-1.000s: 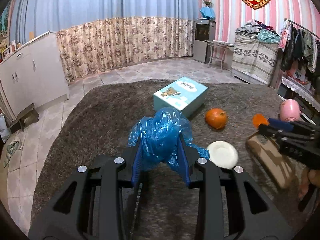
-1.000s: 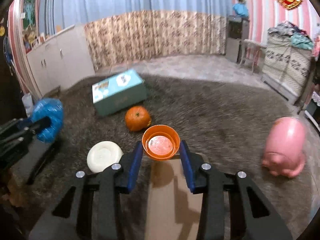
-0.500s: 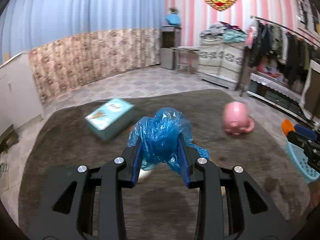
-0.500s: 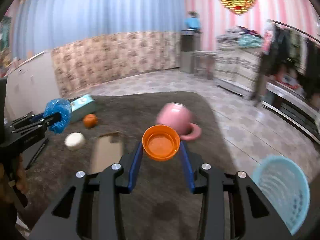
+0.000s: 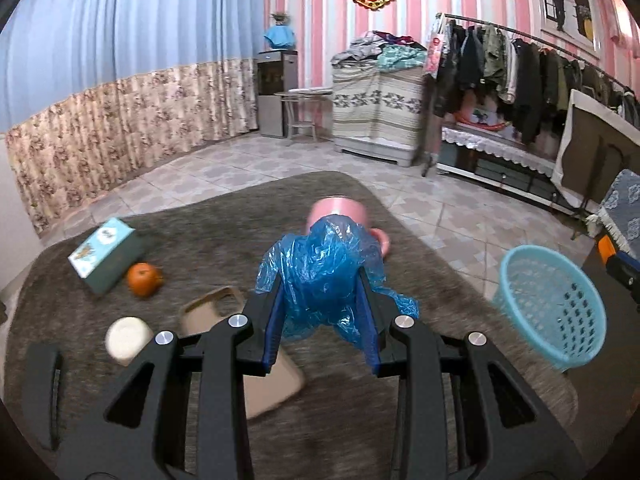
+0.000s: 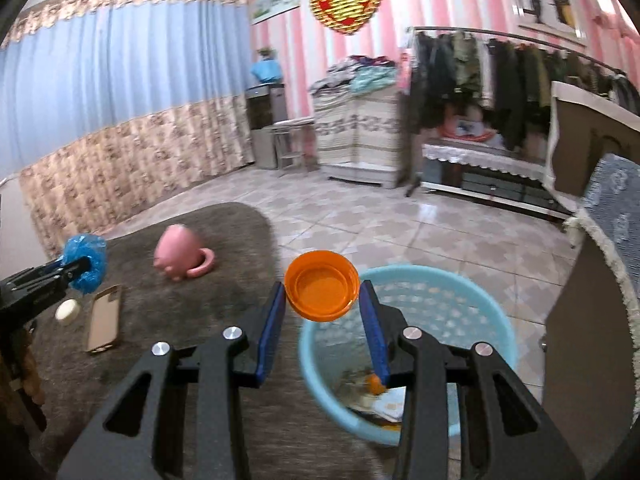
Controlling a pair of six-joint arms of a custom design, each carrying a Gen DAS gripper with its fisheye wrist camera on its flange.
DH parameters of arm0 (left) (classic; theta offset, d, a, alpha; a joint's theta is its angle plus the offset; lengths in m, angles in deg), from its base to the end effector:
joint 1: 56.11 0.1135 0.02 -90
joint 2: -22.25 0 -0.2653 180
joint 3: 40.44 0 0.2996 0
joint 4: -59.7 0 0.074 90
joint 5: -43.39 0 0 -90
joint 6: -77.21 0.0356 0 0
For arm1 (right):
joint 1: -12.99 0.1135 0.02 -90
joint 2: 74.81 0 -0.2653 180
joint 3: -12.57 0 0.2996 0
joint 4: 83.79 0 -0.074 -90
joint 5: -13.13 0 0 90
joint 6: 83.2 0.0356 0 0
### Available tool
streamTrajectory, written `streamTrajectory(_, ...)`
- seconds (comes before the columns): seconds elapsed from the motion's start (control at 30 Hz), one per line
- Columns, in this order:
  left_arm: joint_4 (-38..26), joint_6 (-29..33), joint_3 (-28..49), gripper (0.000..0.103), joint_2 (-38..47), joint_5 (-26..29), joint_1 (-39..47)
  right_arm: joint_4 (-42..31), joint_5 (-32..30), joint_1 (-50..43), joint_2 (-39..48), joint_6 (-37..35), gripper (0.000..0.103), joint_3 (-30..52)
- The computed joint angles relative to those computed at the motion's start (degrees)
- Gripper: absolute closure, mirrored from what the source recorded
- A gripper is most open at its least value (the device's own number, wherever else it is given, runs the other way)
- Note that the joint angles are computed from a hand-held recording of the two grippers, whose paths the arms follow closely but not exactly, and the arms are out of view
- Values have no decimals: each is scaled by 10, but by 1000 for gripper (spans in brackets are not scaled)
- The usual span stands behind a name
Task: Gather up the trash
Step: 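Carry the blue bag and orange lid over the blue basket with both tools, then open both tools over the blue basket, dropping the bag and lid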
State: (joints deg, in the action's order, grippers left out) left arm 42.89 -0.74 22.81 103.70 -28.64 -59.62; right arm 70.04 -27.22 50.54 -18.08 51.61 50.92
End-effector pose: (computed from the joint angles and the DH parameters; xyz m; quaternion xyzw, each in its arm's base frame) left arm 0.3522 -0.0326 0.2204 0.1900 0.8583 -0.1042 0.4651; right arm 0.1972 0.1174 0.1728 0.2149 0.8252 -0.0606 0.5189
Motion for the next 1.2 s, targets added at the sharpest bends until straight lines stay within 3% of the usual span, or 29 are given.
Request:
streamTrajectory(0.3, 16, -24, -11, 71, -8, -56, -108, -30, -23, -73, -95, 7, 64, -67)
streamTrajectory(0.43, 24, -38, -6, 71, -1, -81, -156, -79, 0, -75, -123, 42, 64, -78)
streamTrajectory(0.6, 30, -59, 4, 71, 14, -97, -203, -102, -4, -104, -170, 36, 64, -101)
streamTrajectory(1.2, 78, -48, 43, 71, 129, -137, -341, -100, -100, -249, -284, -3, 64, -181)
